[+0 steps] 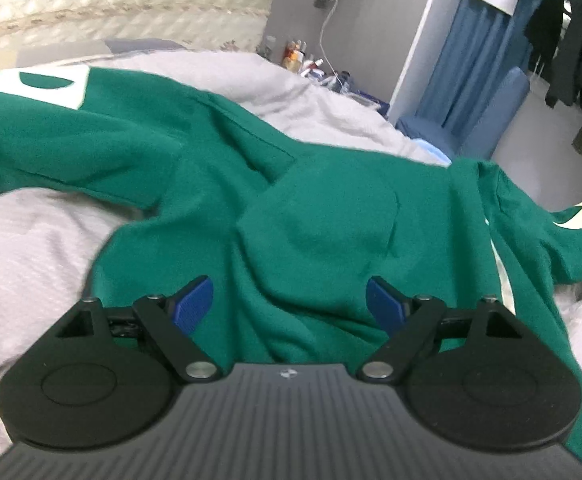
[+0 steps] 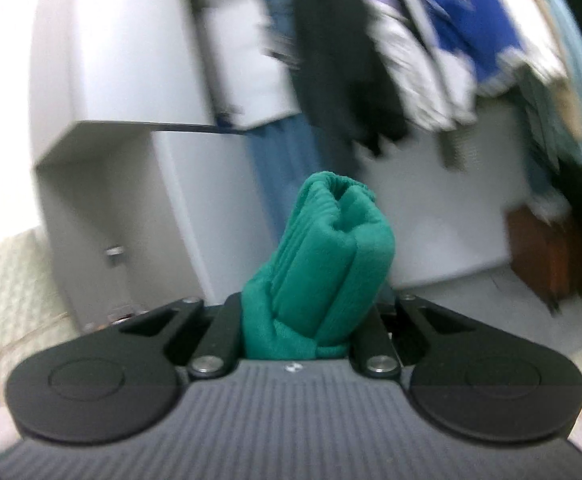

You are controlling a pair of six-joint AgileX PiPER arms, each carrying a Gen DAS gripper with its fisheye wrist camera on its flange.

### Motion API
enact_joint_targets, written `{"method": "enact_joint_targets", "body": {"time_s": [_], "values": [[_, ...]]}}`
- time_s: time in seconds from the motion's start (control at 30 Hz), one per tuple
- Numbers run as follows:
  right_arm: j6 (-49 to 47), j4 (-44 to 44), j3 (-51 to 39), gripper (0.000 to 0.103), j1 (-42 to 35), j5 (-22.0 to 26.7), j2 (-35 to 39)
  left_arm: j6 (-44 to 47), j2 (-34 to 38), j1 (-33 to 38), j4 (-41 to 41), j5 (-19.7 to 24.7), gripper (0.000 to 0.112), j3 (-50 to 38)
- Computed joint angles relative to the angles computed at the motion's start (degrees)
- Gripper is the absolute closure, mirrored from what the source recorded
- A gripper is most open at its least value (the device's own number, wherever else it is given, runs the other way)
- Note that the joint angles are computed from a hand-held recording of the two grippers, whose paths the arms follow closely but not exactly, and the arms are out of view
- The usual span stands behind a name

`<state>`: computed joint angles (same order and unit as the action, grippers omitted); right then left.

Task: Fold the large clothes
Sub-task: 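Carry the sleeve across the hoodie front with the right tool and release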

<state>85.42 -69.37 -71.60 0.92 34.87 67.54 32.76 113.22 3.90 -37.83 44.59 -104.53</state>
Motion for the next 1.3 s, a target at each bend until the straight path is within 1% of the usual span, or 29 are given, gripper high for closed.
{"method": "enact_joint_targets", "body": {"time_s": [0.03,0.1,0.17,0.27,0.37,0.43,0.57,0.63,0.73,0.8,0.87,0.97,1.1,1.17,1.23,1.27,1.3], "values": [[-1.74,-1.62,-3.33,0.089,5.34,4.05,1.32,0.29,-0.44,0.62,-0.83,0.51,0.025,0.04],[-5.33,-5.25,-9.91,0.089,15.55,11.82,4.64,0.57,-0.38,2.55,-3.37,2.87,0.025,-1.39],[-9.47,-8.15,-16.69,0.089,24.61,18.14,8.88,1.06,-0.38,4.43,-6.38,4.12,0.025,-2.16],[-14.14,-10.53,-26.00,0.089,34.24,22.18,15.65,2.55,-0.26,7.39,-10.70,4.72,0.025,-3.04],[-17.05,-11.37,-34.22,0.088,41.60,25.24,22.80,2.12,0.97,10.24,-13.25,6.59,0.025,-5.66],[-19.33,-10.84,-39.36,0.088,45.23,26.53,28.29,1.25,2.44,12.21,-14.69,8.78,0.025,-8.45],[-19.40,-9.42,-43.51,0.087,49.36,26.43,36.82,-0.42,4.95,15.42,-17.00,11.31,0.025,-12.09],[-16.83,-8.75,-43.48,0.087,50.90,26.20,40.38,-2.15,6.16,16.55,-17.69,12.48,0.025,-13.77],[-14.56,-5.77,-46.54,0.087,53.16,26.11,47.31,-4.27,7.94,17.52,-18.22,14.03,0.025,-16.20],[-13.73,-3.83,-46.77,0.087,54.05,25.05,50.85,-4.79,9.02,18.03,-18.54,15.07,0.025,-17.57],[-12.16,-2.20,-44.56,0.087,54.56,22.97,52.76,-5.24,10.51,18.11,-18.78,15.98,0.025,-19.24],[-14.38,1.77,-43.94,0.087,55.12,20.81,55.97,-6.04,12.43,17.65,-18.31,16.59,0.025,-21.33],[-20.45,9.19,-46.57,0.085,55.05,21.50,59.41,-8.25,14.96,17.17,-17.76,16.72,0.025,-24.57],[-21.59,12.16,-45.92,0.083,54.65,20.97,59.17,-9.05,15.70,17.02,-17.00,16.84,0.026,-25.42],[-23.80,14.58,-46.34,0.081,54.29,20.95,58.78,-8.74,15.83,17.23,-18.02,17.48,0.026,-25.47],[-25.38,15.23,-47.34,0.079,54.27,21.44,58.98,-8.34,16.17,17.37,-18.80,18.46,0.026,-26.06],[-26.56,15.98,-48.35,0.070,54.49,21.63,59.35,-8.24,16.80,17.39,-18.92,19.90,0.025,-27.34]]}}
